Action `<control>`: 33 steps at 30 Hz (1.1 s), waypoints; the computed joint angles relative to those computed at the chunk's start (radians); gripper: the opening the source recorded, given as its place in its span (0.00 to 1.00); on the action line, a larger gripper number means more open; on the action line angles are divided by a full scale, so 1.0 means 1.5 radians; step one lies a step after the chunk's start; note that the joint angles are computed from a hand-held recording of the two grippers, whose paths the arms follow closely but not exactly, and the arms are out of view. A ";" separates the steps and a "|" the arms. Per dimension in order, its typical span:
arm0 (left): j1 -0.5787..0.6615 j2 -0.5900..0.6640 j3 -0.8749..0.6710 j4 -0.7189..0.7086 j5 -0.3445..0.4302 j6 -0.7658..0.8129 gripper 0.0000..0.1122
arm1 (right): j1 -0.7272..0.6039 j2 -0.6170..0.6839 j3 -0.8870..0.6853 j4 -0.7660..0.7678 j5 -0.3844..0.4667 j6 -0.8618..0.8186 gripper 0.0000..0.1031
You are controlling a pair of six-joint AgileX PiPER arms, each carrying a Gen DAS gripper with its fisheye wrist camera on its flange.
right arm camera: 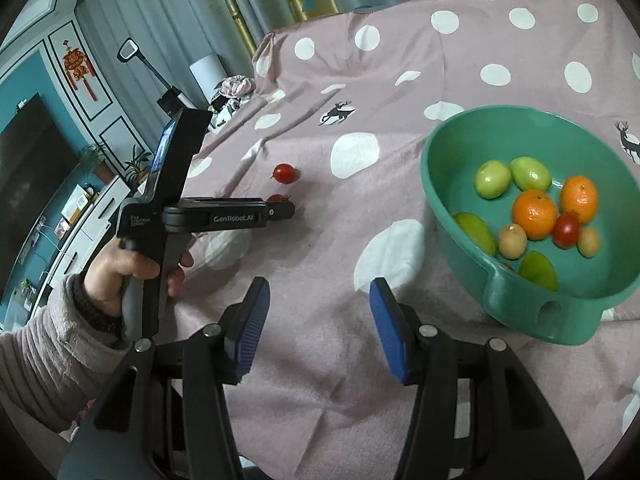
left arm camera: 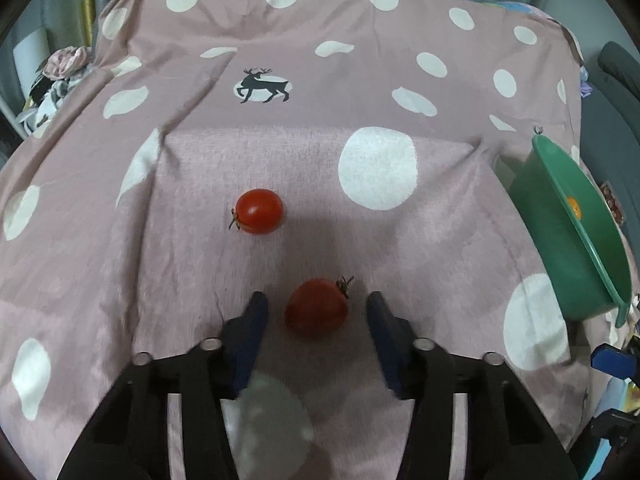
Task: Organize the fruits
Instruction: 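Move both grippers back toward the two remaining red tomatoes, then grasp a red tomato with the left gripper while the right gripper grasps the last one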
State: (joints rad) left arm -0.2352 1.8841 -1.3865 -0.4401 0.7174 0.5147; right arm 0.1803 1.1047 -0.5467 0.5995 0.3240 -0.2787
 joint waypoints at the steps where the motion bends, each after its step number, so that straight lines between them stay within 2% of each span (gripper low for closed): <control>1: 0.002 0.006 -0.006 -0.004 0.005 0.003 0.36 | -0.001 0.008 -0.003 0.012 -0.001 -0.011 0.52; 3: 0.003 0.009 -0.006 -0.010 -0.001 0.013 0.34 | -0.003 0.024 -0.010 0.034 -0.001 -0.031 0.52; 5: 0.008 0.009 -0.004 -0.016 -0.005 0.025 0.27 | -0.005 0.049 -0.022 0.073 0.001 -0.068 0.52; 9: 0.030 0.011 -0.009 -0.031 0.001 0.042 0.27 | 0.003 0.100 -0.060 0.117 0.004 -0.114 0.52; 12: 0.063 0.004 -0.014 -0.072 0.013 0.073 0.27 | 0.012 0.139 -0.099 0.112 0.010 -0.115 0.52; 15: 0.087 -0.015 -0.014 -0.099 0.007 0.100 0.27 | 0.024 0.214 -0.173 0.054 0.027 -0.054 0.52; 22: 0.124 -0.023 -0.027 -0.104 -0.024 0.128 0.27 | 0.026 0.403 -0.381 0.040 0.090 -0.029 0.52; 27: 0.151 -0.001 -0.047 -0.118 -0.014 0.129 0.27 | 0.054 0.501 -0.525 -0.104 0.123 0.092 0.51; 33: 0.168 0.004 -0.048 -0.138 -0.009 0.151 0.27 | 0.068 0.590 -0.643 -0.185 0.158 0.152 0.50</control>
